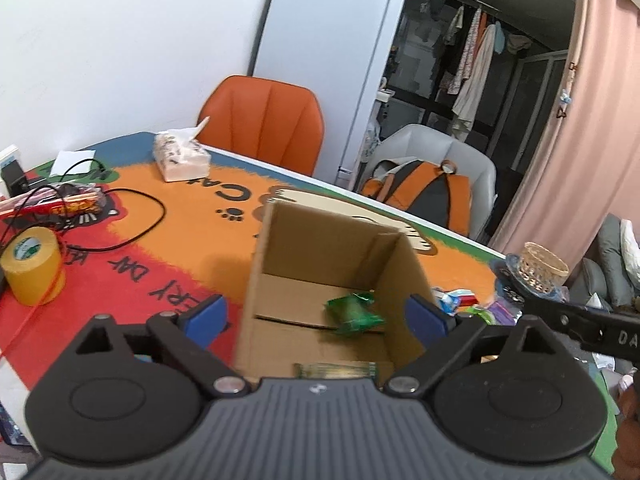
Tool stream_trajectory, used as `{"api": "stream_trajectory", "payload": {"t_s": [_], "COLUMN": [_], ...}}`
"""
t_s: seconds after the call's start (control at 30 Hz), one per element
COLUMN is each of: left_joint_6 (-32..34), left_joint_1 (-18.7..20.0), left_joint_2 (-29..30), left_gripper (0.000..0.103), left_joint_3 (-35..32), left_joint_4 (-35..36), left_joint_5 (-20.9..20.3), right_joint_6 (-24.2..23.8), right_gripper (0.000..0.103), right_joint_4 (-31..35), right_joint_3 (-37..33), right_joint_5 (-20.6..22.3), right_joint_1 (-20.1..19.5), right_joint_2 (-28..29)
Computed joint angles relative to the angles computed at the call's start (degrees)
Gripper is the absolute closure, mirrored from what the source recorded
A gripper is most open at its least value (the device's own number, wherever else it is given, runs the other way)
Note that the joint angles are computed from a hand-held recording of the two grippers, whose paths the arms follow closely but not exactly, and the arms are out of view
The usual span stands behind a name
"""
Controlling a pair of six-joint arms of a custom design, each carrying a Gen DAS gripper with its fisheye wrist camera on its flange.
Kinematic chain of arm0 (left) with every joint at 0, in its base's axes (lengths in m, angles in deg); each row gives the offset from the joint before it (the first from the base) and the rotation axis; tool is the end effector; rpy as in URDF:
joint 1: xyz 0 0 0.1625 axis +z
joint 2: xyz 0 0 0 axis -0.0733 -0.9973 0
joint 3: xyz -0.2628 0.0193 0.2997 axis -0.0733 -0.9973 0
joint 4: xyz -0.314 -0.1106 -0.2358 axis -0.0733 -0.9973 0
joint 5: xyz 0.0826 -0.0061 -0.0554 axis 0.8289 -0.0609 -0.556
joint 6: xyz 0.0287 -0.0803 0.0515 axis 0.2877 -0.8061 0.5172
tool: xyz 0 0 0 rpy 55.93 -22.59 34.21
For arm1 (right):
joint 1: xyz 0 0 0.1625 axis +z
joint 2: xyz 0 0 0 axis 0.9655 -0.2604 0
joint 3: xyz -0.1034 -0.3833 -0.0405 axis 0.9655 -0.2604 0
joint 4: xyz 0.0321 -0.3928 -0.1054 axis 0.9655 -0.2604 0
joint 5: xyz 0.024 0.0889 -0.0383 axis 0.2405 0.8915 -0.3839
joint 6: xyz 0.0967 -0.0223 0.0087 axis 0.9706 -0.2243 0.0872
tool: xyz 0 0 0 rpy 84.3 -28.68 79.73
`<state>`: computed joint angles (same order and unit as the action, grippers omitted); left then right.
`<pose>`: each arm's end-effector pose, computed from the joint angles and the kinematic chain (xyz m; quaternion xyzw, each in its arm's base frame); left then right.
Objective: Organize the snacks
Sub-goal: 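Carry both snacks over the cardboard box and open both grippers to drop them, then move both tools back toward the snack pile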
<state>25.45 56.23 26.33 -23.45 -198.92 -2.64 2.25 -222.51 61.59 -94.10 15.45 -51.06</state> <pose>-0.3134 -0.7402 0.0973 0.1231 0.8349 -0.4793 0.2411 0.1215 -0.7635 0.2987 0.2423 -0.8528 0.4117 0.2110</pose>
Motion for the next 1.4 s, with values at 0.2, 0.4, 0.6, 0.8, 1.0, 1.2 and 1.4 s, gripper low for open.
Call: {"api": "stream_trajectory", "payload": {"t_s": [0.2, 0.4, 0.6, 0.8, 1.0, 1.2, 1.4], "left_joint_6": [-0.4, 1.1, 1.7, 1.2, 1.6, 1.8, 2.2], "left_joint_1": [-0.5, -1.1, -1.8, -2.5, -3.3, -3.7, -3.9], "left_joint_2": [2.0, 3.5, 4.7, 5.3, 6.6, 8.5, 10.1], "left_gripper": [0.003, 0.0, 0.0, 0.0, 0.0, 0.0, 0.001], "left_joint_3": [-2.2, -4.9, -6.1, -5.9, -6.4, -8.0, -9.7], "left_joint_4": [2.3, 4.2, 5.4, 8.1, 9.4, 10.3, 11.5], "left_joint_5": [-4.1, -6.2, -9.2, -10.8, -11.6, -11.9, -11.4], "right_joint_6": [0.4, 1.0, 1.7, 2.3, 3.2, 5.4, 6.2], "right_gripper": [0.011, 0.0, 0.0, 0.0, 0.0, 0.0, 0.0], "right_joint_4": [-5.4, -10.3, -13.6, -14.9, -15.6, -14.3, -11.7], "right_joint_3": [4.8, 9.2, 12.5, 14.0, 15.2, 16.0, 15.7], "right_joint_5": [-1.9, -2.5, -3.6, -3.5, -3.1, -1.6, 0.7], "right_joint_1": [-1.6, -2.9, -4.2, -5.6, -7.5, -9.6, -11.6], "right_joint_2": [-4.0, -7.8, -10.8, -12.1, -12.9, -13.9, -14.0]}}
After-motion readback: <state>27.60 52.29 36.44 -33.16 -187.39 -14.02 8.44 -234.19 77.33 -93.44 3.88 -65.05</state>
